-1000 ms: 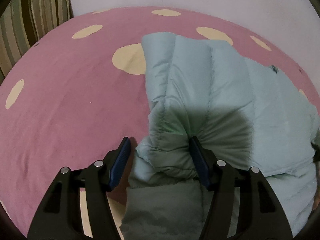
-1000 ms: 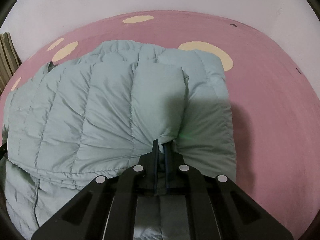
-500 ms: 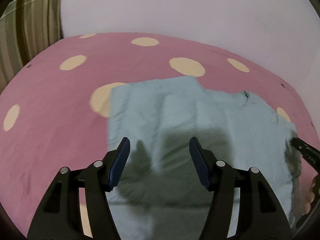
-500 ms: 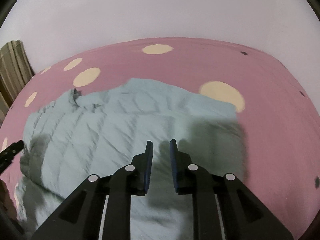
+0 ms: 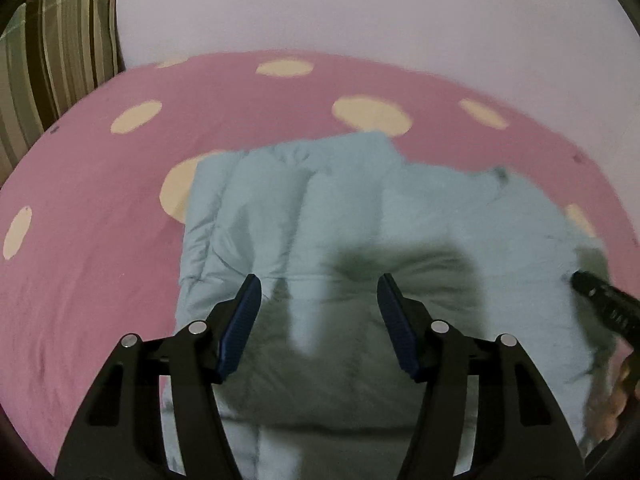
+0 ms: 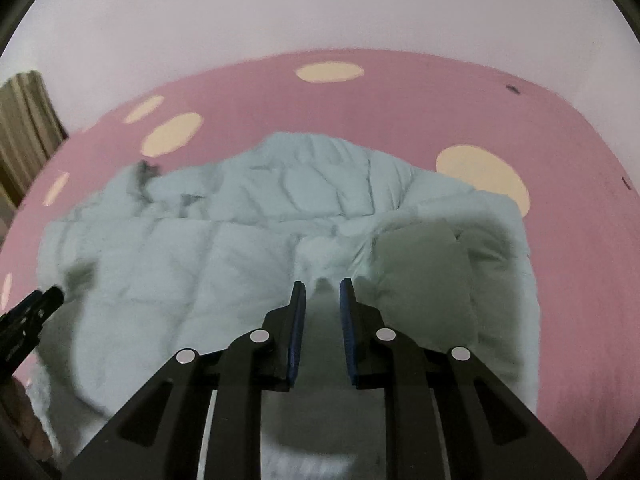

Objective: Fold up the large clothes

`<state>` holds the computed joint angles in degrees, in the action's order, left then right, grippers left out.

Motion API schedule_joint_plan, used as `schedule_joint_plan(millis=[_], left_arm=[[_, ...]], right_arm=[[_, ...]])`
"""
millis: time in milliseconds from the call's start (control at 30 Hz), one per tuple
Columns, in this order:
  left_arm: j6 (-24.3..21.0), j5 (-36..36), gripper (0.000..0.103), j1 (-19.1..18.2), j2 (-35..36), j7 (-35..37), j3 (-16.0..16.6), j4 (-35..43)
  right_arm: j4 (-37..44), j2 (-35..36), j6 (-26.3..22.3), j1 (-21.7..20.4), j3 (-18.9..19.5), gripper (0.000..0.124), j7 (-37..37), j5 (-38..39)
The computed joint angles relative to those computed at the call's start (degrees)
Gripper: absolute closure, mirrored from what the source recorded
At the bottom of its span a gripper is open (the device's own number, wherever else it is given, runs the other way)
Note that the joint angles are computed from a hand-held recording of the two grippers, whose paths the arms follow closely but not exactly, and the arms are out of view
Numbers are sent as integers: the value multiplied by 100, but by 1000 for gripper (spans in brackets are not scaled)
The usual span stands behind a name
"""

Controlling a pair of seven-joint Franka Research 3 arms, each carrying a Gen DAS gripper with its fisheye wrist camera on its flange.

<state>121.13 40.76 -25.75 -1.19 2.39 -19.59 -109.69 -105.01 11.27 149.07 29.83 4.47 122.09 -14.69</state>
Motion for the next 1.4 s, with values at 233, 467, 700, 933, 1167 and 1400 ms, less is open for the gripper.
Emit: schedule_joint_plan(millis=[233,467,700,933,1167,1400], left_arm=[[338,-496,41,-86,532,728,47,180],[511,-469,42,-159,64,479,83,-223],[391,-984,24,-257,-1694,-68,-325,-1723],[306,-2270,24,-790,-3334,-779,-666,-3068],[96,-2889,24,-1325,-3777,-1205,-1000,-3333],[104,-2839,24,-1504,-3880,-1454,-1106,-3400]], right_arm=[[-212,-11,-356,47,133,92,-178,-147],[-718,-430,113,-72,147,91,-369,291],[-2728,-2409,603,-488,330,69,-667,853],[-4442,-4274,179,-610,334,68,-1321,1888],[-5418,-5560,-332,-724,472,68,-1540,2539],[-5801,-6021,-399,-607,333,68,-1829,3052]])
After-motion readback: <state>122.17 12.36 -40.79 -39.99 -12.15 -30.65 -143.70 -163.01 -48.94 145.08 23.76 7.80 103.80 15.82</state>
